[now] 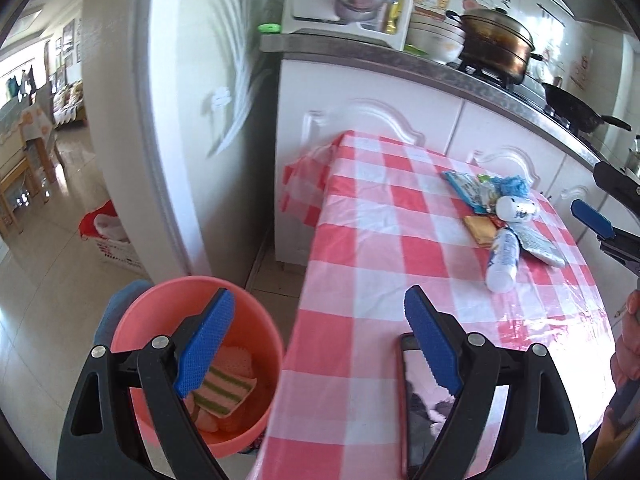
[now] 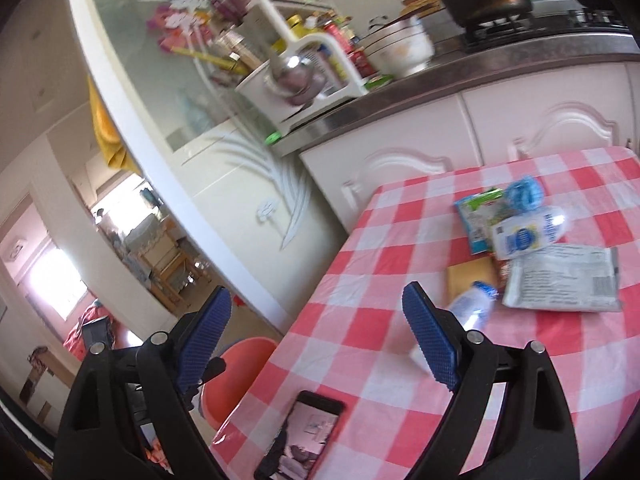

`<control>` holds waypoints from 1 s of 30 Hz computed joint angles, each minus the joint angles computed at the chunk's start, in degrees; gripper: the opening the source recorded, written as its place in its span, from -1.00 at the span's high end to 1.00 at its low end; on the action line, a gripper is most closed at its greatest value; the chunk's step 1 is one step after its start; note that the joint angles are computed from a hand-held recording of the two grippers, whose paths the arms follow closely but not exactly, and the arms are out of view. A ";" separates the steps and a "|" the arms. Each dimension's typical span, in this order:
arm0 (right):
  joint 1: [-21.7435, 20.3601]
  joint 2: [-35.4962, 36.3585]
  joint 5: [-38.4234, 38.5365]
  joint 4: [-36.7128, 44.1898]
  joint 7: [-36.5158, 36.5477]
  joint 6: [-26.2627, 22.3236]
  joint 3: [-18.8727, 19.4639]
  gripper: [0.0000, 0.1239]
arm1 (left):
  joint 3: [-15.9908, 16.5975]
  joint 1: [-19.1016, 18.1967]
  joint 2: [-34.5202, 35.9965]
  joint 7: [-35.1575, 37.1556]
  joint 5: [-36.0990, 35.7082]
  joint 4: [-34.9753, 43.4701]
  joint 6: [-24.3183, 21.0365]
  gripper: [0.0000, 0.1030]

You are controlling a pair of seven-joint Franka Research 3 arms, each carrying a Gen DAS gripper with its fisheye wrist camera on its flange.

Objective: Collect trash
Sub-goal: 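Return both tools to the table toward the blue cloth and bottle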

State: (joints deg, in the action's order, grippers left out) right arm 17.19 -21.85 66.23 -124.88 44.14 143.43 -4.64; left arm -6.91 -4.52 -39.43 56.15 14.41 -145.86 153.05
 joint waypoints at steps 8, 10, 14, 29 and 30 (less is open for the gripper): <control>-3.85 0.53 3.04 0.30 -0.45 -0.13 -3.88 -0.42 | -1.84 -3.14 6.40 1.90 -0.25 6.11 0.97 -0.67; -5.27 1.40 3.28 0.81 -0.35 -0.14 -4.67 -0.42 | -2.16 -4.32 8.76 2.73 -0.59 8.18 1.38 -0.67; -8.26 3.97 3.28 1.98 1.07 -0.74 -5.84 -0.42 | -2.08 -6.75 13.77 4.90 -2.43 13.12 1.41 -0.67; -16.03 12.11 -2.51 4.77 4.16 -3.94 -4.37 -0.42 | -6.40 -10.95 48.19 11.60 -6.95 52.30 -4.89 -0.57; -16.16 12.38 -2.90 4.88 4.27 -4.50 -4.18 -0.42 | -6.50 -11.48 51.21 11.12 -5.57 56.21 -6.81 -0.53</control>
State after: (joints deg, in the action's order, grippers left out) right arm 1.02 -9.47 63.34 -120.00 48.41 138.93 -8.82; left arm -13.41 -16.00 11.78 67.27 8.84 -89.65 146.24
